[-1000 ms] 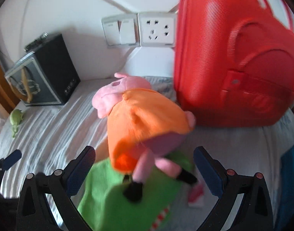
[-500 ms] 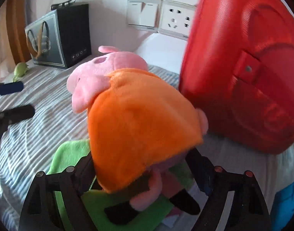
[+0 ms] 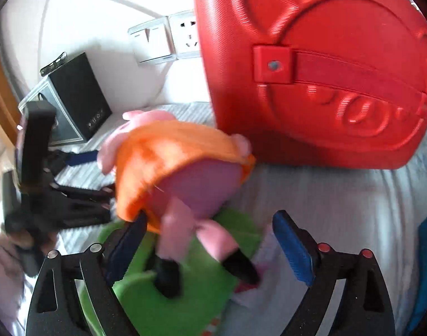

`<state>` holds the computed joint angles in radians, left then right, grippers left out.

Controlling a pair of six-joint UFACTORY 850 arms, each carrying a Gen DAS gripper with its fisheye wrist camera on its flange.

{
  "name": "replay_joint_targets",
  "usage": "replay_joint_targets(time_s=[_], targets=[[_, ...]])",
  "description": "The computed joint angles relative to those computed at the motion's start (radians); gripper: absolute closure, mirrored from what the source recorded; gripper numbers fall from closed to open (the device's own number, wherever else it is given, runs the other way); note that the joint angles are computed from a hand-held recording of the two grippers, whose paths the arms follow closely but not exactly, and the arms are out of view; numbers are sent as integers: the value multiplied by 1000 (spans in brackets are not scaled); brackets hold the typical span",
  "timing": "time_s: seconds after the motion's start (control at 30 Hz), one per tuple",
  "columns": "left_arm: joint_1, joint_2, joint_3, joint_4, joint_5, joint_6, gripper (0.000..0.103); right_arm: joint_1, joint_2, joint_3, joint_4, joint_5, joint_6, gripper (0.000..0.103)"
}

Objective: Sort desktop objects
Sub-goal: 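Grasp the pink pig plush's dress with the right tool while the left tool grips its head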

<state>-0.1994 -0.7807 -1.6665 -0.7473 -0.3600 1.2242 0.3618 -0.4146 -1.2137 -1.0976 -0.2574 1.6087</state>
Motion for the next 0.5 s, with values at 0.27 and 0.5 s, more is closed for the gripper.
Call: replay_joint_targets(time_s=[0.27, 0.5], targets=[[25, 5, -5, -244, -129, 297, 29, 6, -25, -45, -58, -173, 33, 0], [28, 36, 32, -278, -118, 437, 29, -13, 9, -5, 52, -92, -84, 0]])
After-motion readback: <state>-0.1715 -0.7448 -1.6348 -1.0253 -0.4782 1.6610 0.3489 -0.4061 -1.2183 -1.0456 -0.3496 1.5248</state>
